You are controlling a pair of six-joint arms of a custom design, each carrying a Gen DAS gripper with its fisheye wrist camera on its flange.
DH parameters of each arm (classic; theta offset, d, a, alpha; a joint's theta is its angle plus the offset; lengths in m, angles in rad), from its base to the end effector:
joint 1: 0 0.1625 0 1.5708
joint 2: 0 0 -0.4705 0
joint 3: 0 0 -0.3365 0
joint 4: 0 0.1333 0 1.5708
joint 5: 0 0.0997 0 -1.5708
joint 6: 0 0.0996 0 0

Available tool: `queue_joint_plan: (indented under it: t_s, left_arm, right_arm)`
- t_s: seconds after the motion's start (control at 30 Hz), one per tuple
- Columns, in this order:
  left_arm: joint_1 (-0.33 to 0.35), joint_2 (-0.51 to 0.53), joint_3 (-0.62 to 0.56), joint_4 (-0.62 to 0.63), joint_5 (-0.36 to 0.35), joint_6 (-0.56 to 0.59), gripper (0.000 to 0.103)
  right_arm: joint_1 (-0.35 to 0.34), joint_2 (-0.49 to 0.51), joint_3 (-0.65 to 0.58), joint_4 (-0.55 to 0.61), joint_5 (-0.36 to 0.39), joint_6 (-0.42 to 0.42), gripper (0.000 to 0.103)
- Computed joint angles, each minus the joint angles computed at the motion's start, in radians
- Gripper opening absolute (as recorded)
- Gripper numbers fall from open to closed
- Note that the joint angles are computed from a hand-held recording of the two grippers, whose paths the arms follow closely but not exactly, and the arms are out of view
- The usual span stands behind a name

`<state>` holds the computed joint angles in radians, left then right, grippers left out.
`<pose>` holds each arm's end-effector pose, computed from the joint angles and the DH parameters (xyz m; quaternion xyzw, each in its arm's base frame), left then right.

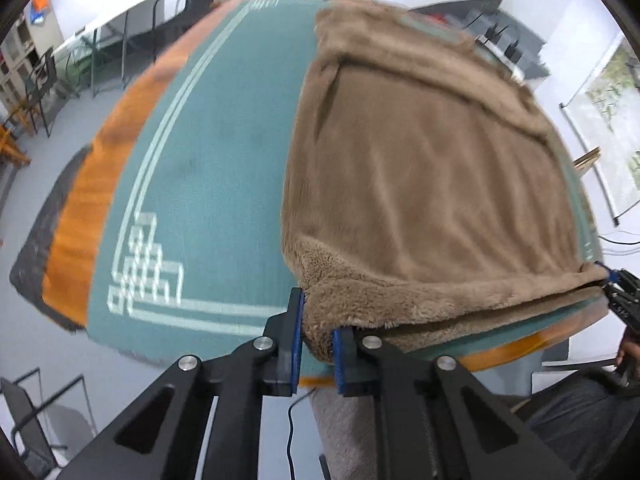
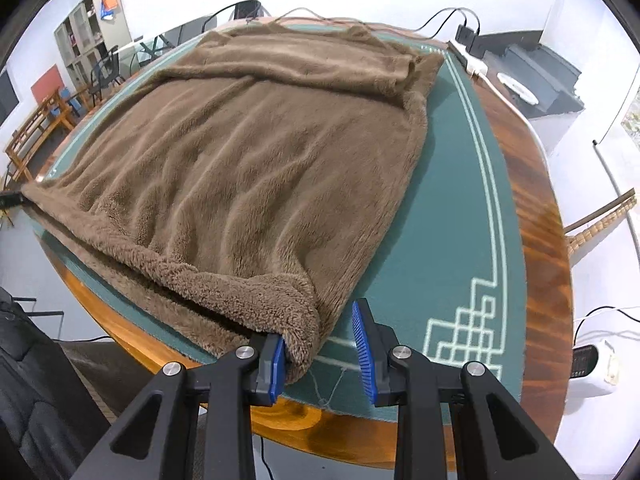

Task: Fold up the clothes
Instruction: 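Grasp the sweatshirt hem edge with the left gripper while the right gripper grasps it, then lift the hem with both grippers and carry it over toward the collar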

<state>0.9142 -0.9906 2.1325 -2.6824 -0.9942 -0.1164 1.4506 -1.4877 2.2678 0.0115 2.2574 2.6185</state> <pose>-0.1536 -0.5066 0.1635 0.2599 0.9227 -0.0937 0.2688 0.0383 -0.2680 0.2698 0.0490 -0.8790 0.2409 0.4085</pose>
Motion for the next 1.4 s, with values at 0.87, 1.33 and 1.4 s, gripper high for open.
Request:
queue_joint_plan:
  t_s: [0.87,1.33,1.4]
  left_arm:
    - [-0.056,0.233,-0.608,-0.090,-0.071,0.405,0.014]
    - [0.020,0.610,-1.271,0.223,-0.101,0.390,0.014]
    - [0.031,0.682,-1.400,0.297,-0.098,0.389,0.014]
  right_arm:
    - [0.206,0.000,-0.483,-0.058,0.068,-0.256,0.031]
    - [0.124,0.269,-0.925,0.072,0.100,-0.207,0.031]
    - [0.108,0.306,-0.984,0.099,0.102,-0.193,0.031]
